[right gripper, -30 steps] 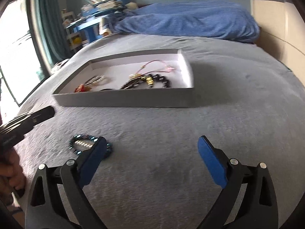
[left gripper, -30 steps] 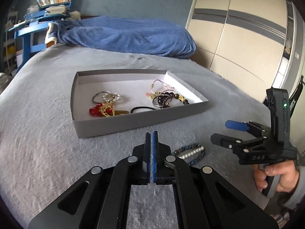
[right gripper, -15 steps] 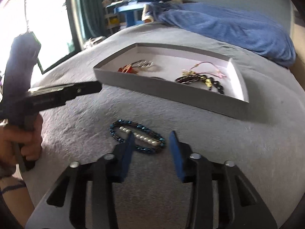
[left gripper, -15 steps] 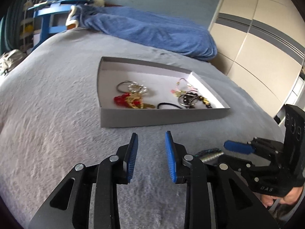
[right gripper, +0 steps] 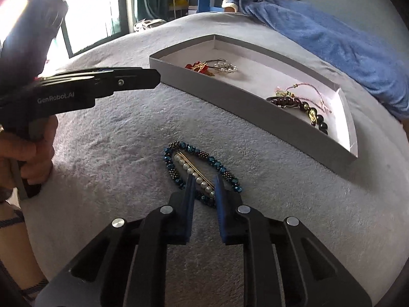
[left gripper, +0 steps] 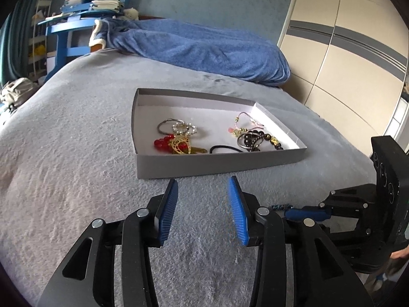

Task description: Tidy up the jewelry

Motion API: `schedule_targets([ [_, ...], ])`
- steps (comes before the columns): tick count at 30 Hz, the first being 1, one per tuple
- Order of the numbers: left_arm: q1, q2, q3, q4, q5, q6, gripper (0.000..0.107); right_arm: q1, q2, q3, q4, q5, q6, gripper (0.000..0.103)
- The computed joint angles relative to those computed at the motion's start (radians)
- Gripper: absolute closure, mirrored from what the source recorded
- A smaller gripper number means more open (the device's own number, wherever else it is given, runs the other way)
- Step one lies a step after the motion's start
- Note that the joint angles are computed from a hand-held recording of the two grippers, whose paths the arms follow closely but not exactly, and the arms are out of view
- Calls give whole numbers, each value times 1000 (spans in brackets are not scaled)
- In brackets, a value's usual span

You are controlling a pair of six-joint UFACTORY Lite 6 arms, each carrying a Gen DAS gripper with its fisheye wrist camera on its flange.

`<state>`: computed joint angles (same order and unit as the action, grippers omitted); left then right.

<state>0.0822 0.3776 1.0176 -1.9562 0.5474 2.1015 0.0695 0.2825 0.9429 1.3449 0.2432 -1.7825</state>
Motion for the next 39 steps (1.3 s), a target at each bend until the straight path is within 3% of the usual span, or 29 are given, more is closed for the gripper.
schedule_targets([
  [6, -10, 2, 3, -5, -14, 12, 65, 38, 63, 100, -372, -17, 364, 86],
  [9, -11, 3, 4, -3, -18, 11, 65, 50, 61, 109, -462, -21, 428, 93],
  [11, -11, 5, 5, -2, -19, 12, 65, 47, 34, 89, -410, -37, 378, 103],
  [14, -13, 11, 11, 3, -23, 6, 65, 8, -31, 53, -251, -9, 254, 103],
  [23, -37, 19, 20, 71, -13, -4, 64, -152, -97, -2, -170, 94, 215, 103],
  [27, -64, 18, 24, 173, 27, -18, 63, -196, -90, -28, -73, 117, 144, 102],
  [34, -130, 98, 125, 416, -29, -220, 64, -209, -63, -56, 56, 125, 34, 101],
  [37, -156, 134, 166, 520, -57, -316, 70, -213, -51, -58, 84, 131, 17, 91],
  [39, -165, 138, 169, 536, -63, -323, 89, -218, -46, -60, 103, 140, 1, 88],
])
